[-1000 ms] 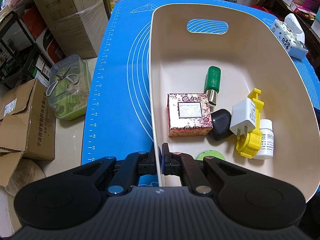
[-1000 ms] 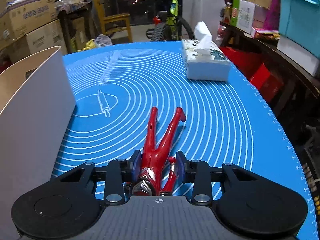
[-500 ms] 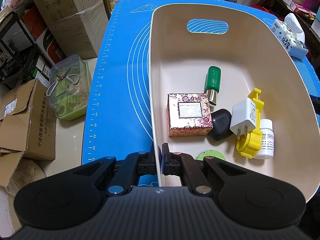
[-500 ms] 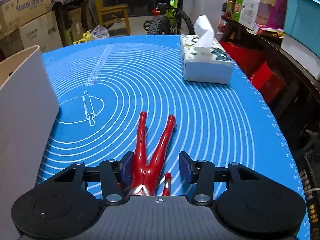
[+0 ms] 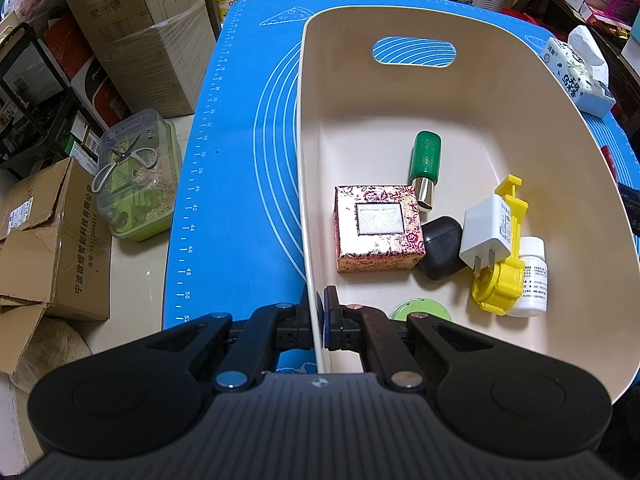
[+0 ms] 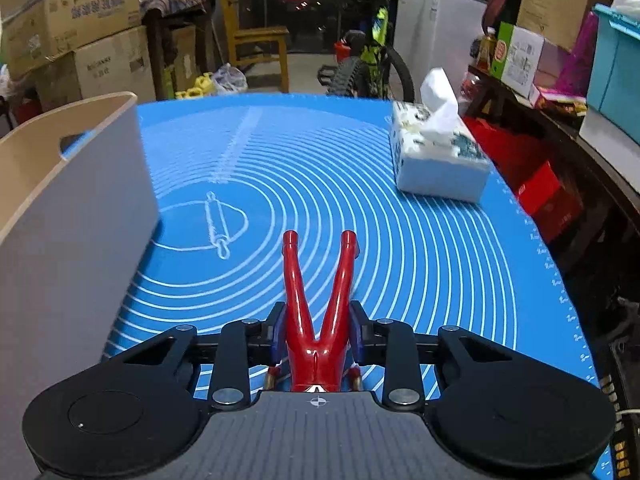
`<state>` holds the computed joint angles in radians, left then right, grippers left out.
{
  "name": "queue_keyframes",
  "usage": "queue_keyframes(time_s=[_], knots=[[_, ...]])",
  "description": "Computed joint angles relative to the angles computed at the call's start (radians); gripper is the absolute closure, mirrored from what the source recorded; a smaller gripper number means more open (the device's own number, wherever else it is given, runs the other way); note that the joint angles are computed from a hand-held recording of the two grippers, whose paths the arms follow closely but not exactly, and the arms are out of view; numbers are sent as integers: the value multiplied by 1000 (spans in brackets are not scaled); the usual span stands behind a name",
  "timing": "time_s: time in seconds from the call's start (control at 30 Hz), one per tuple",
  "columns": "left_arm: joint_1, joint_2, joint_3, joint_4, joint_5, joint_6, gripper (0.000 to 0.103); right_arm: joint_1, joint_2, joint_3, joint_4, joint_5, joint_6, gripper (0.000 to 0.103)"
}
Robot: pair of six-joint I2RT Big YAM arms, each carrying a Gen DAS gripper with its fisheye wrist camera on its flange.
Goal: Organize rigid objects
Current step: 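Carry the red action figure into the bin and release it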
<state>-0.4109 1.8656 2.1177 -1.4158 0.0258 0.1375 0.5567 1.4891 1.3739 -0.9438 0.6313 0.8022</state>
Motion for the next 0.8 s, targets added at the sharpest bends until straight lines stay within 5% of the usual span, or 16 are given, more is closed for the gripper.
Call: queue_keyframes(time_s=[0.53,0.8], knots=[[0,-1,-2,1,0,-1,97,78,-77,-6,94,141,-84,64],[-1,0,-1,0,0,-1,97,99,-72,75,133,140,-177,64]])
